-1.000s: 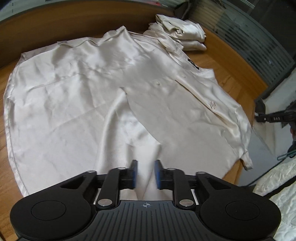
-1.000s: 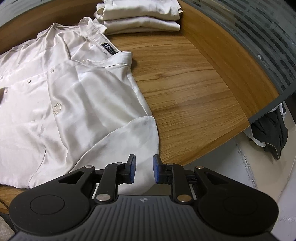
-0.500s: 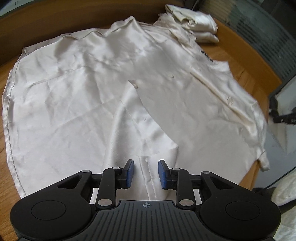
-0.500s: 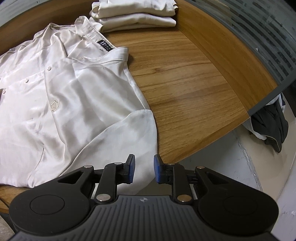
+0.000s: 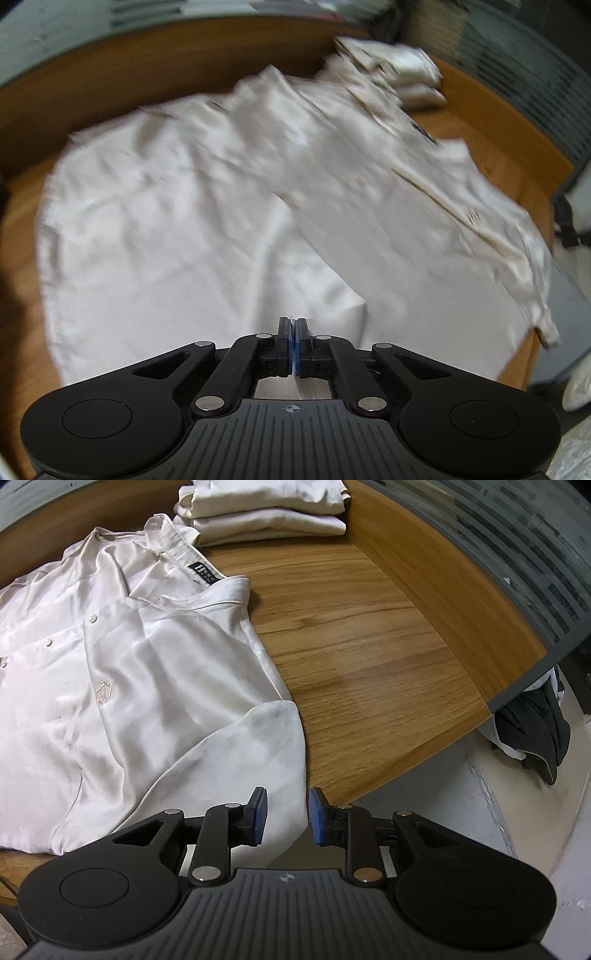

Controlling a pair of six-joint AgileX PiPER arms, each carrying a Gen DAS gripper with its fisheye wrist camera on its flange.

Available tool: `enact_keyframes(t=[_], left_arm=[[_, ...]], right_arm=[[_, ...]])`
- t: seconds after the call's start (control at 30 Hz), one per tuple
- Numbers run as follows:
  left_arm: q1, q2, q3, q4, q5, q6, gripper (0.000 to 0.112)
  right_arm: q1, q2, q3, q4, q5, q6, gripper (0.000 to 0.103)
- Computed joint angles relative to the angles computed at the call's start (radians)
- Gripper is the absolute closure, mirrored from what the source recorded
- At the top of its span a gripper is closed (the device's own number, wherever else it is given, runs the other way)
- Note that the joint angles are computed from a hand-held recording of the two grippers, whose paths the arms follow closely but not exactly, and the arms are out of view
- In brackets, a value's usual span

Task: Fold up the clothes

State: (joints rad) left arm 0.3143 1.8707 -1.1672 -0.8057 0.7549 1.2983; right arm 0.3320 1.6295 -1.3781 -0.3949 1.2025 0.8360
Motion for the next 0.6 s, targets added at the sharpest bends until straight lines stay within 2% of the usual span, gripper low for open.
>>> enact_keyframes(t=[0.1,0.27,0.37,0.5,0.57,0.6], left_arm=[[0.034,0.021,-0.085,0.023,-0.034,-0.066,0.109],[0.047,0.117,-0.292,0.204,-0.095,-0.298,0.109],[0.035,0.176,-0.397,0.324,-0.092,-0.45,0.109],[0.012,0.228,-0.463,0.43,-0.103,-0.56,0.108],[0.009,0.248,-0.496,0.46,-0.066,-0.606,0.107],[0.01,0.245,-0.495,0.466,-0.052,-0.625,0.102]], right_arm=[[0.001,0.001,-0.002,-0.007,-0.002,0.007,0.075],[0.017,0.012,-0.006,-0.046,-0.027,0.078,0.075],[0.028,0.032,-0.02,-0.05,-0.055,0.111,0.075],[0.049,0.075,-0.061,-0.022,-0.082,0.088,0.075],[0.059,0.094,-0.083,-0.016,-0.082,0.066,0.075],[0.064,0.104,-0.095,-0.014,-0.082,0.055,0.075]])
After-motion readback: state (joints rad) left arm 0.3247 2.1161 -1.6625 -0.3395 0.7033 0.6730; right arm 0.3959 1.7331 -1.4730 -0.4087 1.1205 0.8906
